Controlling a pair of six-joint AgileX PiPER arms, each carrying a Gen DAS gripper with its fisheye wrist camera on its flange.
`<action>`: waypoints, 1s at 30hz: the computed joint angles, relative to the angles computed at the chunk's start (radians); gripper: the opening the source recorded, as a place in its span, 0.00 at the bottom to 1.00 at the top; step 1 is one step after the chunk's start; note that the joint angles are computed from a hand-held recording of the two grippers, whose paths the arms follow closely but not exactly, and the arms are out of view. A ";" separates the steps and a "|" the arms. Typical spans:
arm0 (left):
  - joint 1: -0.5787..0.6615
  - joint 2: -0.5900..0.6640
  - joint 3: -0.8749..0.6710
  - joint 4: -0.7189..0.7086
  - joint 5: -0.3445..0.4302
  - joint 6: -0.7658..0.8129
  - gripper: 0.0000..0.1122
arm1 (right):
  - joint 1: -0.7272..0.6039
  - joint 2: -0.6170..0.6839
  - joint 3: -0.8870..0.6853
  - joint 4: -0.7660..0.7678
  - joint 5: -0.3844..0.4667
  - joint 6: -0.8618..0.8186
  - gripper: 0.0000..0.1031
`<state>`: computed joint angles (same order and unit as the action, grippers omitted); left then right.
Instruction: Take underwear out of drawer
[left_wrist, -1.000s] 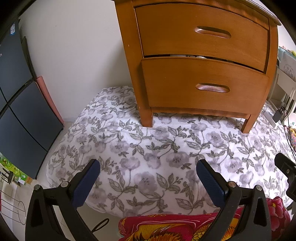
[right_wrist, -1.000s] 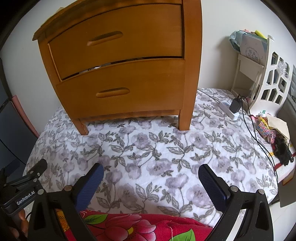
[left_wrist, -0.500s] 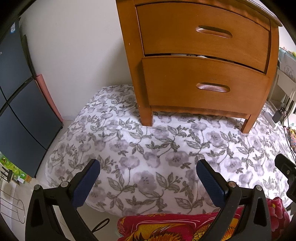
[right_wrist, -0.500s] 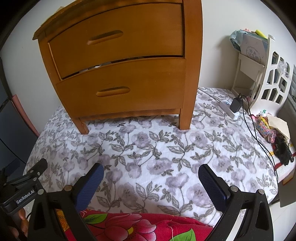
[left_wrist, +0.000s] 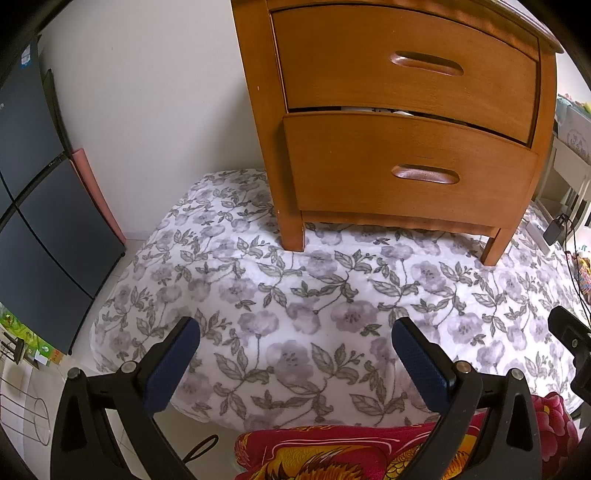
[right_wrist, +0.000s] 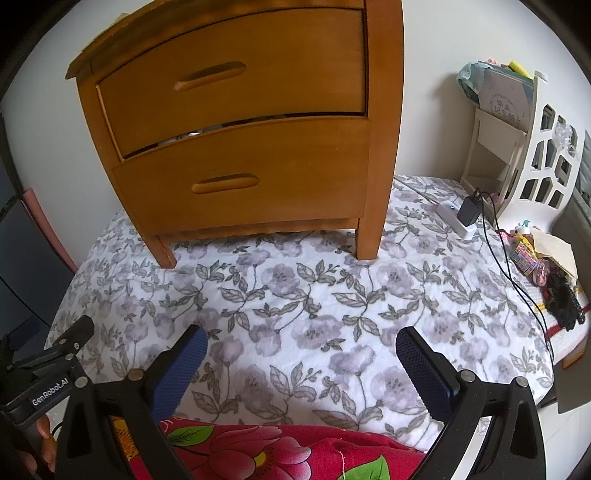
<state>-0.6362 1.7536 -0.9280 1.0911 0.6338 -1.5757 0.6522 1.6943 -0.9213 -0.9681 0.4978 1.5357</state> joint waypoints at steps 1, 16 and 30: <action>-0.003 0.003 -0.003 0.000 0.003 -0.003 0.92 | -0.003 0.002 -0.004 0.008 -0.001 -0.011 1.00; 0.091 -0.038 -0.018 0.056 -0.117 -0.020 0.92 | -0.088 0.026 -0.225 0.006 0.027 -0.381 1.00; 0.103 -0.020 -0.011 0.124 -0.178 -0.040 0.92 | -0.218 0.425 -0.925 0.553 0.147 -1.279 1.00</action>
